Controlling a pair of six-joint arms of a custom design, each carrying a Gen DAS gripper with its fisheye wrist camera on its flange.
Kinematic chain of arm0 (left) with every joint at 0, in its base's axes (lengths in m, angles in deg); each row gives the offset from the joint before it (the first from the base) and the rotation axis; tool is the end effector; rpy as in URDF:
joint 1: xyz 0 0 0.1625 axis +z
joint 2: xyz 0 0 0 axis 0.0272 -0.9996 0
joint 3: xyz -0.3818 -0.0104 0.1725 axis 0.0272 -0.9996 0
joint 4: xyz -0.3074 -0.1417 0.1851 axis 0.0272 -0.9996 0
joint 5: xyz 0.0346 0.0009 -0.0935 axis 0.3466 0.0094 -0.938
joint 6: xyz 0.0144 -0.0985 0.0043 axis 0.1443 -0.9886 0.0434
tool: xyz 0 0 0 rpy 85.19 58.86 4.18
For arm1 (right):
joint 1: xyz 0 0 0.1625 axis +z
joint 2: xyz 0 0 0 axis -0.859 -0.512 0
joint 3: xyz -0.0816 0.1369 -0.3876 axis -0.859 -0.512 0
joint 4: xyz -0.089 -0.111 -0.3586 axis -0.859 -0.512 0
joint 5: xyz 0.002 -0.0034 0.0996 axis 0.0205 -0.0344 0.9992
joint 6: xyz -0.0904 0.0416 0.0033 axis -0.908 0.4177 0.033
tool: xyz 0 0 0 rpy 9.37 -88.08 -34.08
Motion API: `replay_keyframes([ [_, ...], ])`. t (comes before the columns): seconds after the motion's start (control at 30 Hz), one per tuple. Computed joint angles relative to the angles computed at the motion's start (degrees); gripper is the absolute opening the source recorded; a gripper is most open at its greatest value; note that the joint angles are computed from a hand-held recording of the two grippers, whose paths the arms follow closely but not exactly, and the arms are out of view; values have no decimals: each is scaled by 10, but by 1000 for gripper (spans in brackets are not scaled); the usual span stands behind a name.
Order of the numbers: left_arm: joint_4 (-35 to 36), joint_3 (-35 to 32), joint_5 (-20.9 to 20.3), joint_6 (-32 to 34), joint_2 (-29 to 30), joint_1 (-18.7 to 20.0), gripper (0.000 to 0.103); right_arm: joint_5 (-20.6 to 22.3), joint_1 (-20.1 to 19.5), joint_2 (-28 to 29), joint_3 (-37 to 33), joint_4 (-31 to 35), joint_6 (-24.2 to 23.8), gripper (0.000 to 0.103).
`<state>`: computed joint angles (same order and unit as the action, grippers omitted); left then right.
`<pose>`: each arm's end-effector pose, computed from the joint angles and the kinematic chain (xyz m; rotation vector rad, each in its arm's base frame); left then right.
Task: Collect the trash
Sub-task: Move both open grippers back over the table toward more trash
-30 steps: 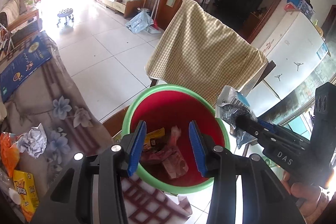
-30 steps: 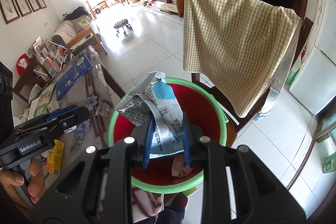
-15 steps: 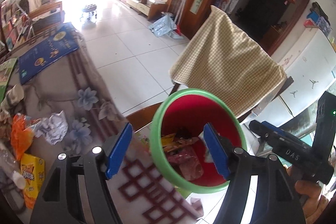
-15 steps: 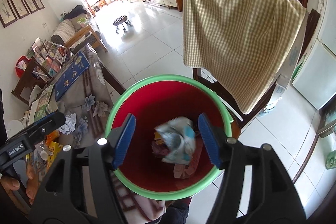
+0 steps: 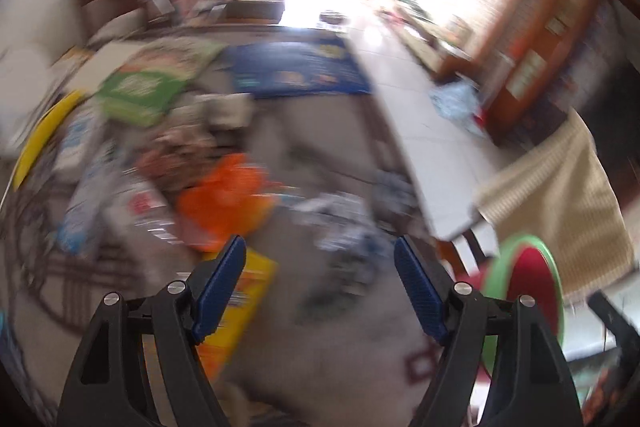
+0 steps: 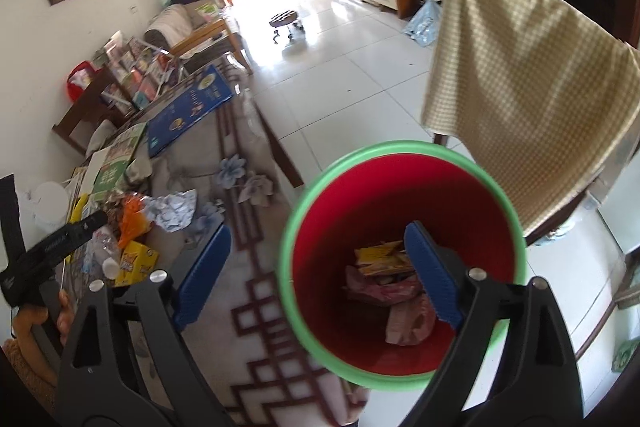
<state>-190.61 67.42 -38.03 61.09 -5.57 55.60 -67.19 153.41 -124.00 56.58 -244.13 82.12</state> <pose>-0.2577 -0.7745 0.1487 0.1538 2.4527 -0.7939 0.1287 -0.6665 0.3363 -0.0501 -2.4155 0.9488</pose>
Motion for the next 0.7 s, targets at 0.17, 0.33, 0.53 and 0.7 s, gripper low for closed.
replay_keyframes([
  [0.17,73,-23,58,-123,-18,43,77,14,11,18,-10,20,-1,88],
  [0.33,163,-85,41,-186,-6,82,77,12,26,33,-13,22,0,88],
  [0.53,221,-156,-20,-196,26,113,74,-9,49,52,-17,25,15,88],
  [0.7,200,-154,-82,-134,19,129,56,-30,68,77,-29,39,35,88],
])
